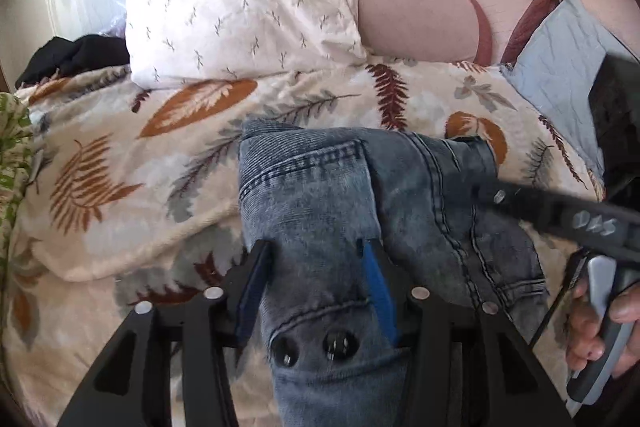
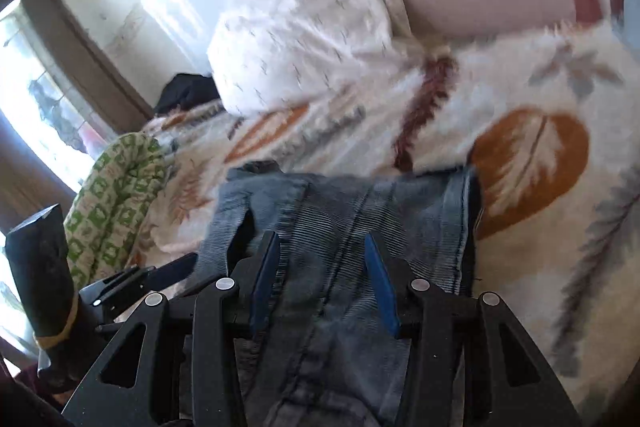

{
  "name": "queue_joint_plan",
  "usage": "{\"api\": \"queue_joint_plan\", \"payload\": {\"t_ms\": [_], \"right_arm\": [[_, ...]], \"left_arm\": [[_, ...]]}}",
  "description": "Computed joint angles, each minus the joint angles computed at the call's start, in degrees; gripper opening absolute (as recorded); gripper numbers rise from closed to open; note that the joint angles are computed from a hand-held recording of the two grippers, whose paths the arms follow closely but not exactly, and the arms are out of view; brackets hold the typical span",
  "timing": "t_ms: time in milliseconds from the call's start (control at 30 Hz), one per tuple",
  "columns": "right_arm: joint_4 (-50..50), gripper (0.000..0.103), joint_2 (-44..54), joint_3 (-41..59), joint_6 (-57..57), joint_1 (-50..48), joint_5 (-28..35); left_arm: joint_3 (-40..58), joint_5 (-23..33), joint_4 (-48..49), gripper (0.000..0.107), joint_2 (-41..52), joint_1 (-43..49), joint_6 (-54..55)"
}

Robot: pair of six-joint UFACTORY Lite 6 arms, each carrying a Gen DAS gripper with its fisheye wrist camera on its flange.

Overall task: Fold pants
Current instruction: 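Lower the folded jeans onto the blanket and open both grippers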

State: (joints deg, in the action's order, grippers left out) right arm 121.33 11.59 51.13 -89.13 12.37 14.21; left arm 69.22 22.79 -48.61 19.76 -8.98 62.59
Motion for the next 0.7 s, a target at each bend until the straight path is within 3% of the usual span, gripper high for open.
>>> {"api": "queue_joint_plan", "payload": {"t_ms": [67, 200, 300, 400, 467, 533, 700], "right_arm": [[-4.1, 0.043, 3.7, 1.4, 5.6, -1.3, -0.1], [-1.5, 0.044, 6.2, -0.2, 4.3, -4.3, 5.3], [0.8, 0.045, 5.9, -0.6, 1.0, -3.4, 4.2], [-3.4, 0.049, 3.4, -1.3, 5.3, -3.4, 3.4], [-4.2, 0.051, -0.3, -3.5, 7.7, -4.2, 3.8], [-3.0, 0.052, -5.5, -6.9, 6.1, -4.6, 4.8], [-2.8, 0.054, -16.8, -13.5, 4.5, 1.1, -1.5]], "left_arm": [[1.7, -0.2, -0.6, 0.057, 2.5, -0.7, -0.2], [3.7, -2.1, 1.1, 0.071, 5.9, -2.2, -2.8], [1.0, -5.9, -6.5, 0.077, 5.8, -2.4, 5.3], [-0.4, -0.4, -13.7, 0.077, 3.9, 1.7, 10.9], [-3.4, 1.7, -15.3, 0.077, 0.7, 4.4, 12.1], [-8.5, 0.4, -16.2, 0.077, -5.0, 6.0, 15.1], [-19.0, -3.0, -16.0, 0.077, -16.9, 7.9, 22.0]]}}
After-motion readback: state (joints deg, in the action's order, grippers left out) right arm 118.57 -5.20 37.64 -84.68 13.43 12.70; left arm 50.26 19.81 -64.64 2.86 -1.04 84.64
